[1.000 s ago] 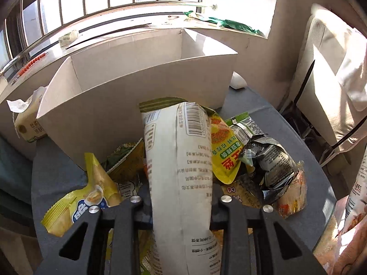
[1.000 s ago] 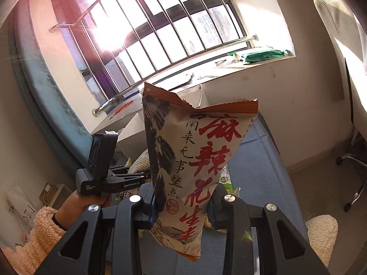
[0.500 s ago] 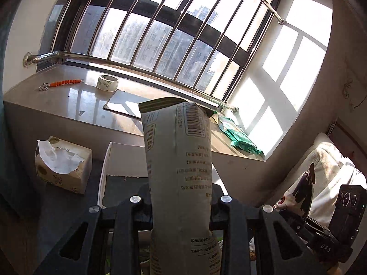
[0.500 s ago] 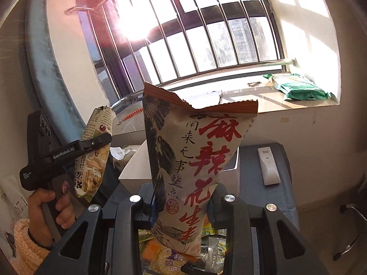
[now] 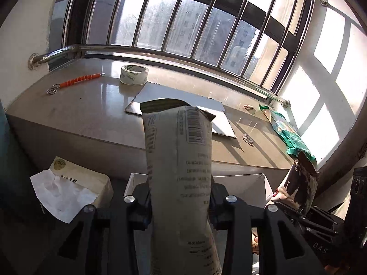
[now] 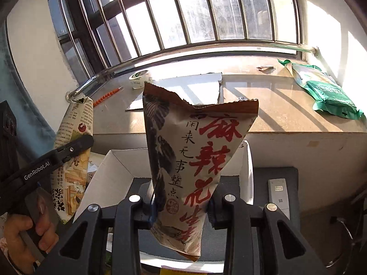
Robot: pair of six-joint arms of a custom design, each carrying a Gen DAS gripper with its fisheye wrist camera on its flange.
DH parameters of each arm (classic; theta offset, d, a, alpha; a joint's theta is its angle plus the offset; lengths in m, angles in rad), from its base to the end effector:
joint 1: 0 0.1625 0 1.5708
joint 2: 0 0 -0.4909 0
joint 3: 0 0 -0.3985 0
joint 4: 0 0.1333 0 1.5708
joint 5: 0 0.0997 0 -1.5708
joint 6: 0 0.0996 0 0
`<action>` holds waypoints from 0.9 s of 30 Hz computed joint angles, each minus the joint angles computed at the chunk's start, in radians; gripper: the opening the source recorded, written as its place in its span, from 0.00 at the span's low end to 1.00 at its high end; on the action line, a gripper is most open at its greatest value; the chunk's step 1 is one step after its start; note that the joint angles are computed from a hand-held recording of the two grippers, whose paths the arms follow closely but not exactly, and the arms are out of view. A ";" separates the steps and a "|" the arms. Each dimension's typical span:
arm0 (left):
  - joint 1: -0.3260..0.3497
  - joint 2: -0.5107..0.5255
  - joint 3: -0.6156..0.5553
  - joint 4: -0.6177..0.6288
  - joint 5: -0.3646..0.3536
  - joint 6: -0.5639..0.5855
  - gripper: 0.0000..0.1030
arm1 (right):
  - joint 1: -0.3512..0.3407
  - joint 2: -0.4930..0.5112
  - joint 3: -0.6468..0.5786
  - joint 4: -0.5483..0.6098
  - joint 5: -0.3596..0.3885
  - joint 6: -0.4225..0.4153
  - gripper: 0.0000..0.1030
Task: Organize snacks
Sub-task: 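Lower both held bags into the white box and open both tools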
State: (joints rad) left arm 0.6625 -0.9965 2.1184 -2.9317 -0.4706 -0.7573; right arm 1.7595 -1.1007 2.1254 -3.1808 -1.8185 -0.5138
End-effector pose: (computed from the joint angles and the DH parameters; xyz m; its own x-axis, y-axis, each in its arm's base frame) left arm -0.2948 -0.5117 0.1954 -0.8498 -0.2450 -0.4667 0.2508 0.5907 -0.7669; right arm 0.2131 -0.5353 0.2342 -0.7746 -0.4449 0.4495 -0.6167 0.6890 -0.3807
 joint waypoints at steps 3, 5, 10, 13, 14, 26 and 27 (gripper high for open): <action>0.006 0.008 -0.035 0.192 0.099 -0.118 0.72 | -0.009 0.041 -0.019 -0.019 -0.038 0.033 0.83; -0.002 0.003 -0.046 0.313 0.140 -0.181 0.82 | -0.030 0.061 -0.002 -0.147 0.010 0.049 1.00; -0.056 -0.004 0.024 0.104 0.158 -0.042 0.97 | -0.038 0.046 0.046 -0.245 0.083 0.019 1.00; -0.092 -0.031 0.054 0.099 0.143 -0.045 1.00 | -0.020 0.059 0.094 -0.406 0.085 -0.090 1.00; -0.103 -0.045 0.063 0.110 0.130 -0.050 1.00 | -0.016 0.055 0.112 -0.429 0.092 -0.125 1.00; -0.388 -0.263 0.198 0.871 0.138 -0.673 1.00 | -0.042 -0.162 0.422 -0.579 0.248 -0.198 1.00; -0.423 -0.274 0.211 0.930 0.142 -0.729 1.00 | -0.051 -0.180 0.454 -0.606 0.266 -0.214 1.00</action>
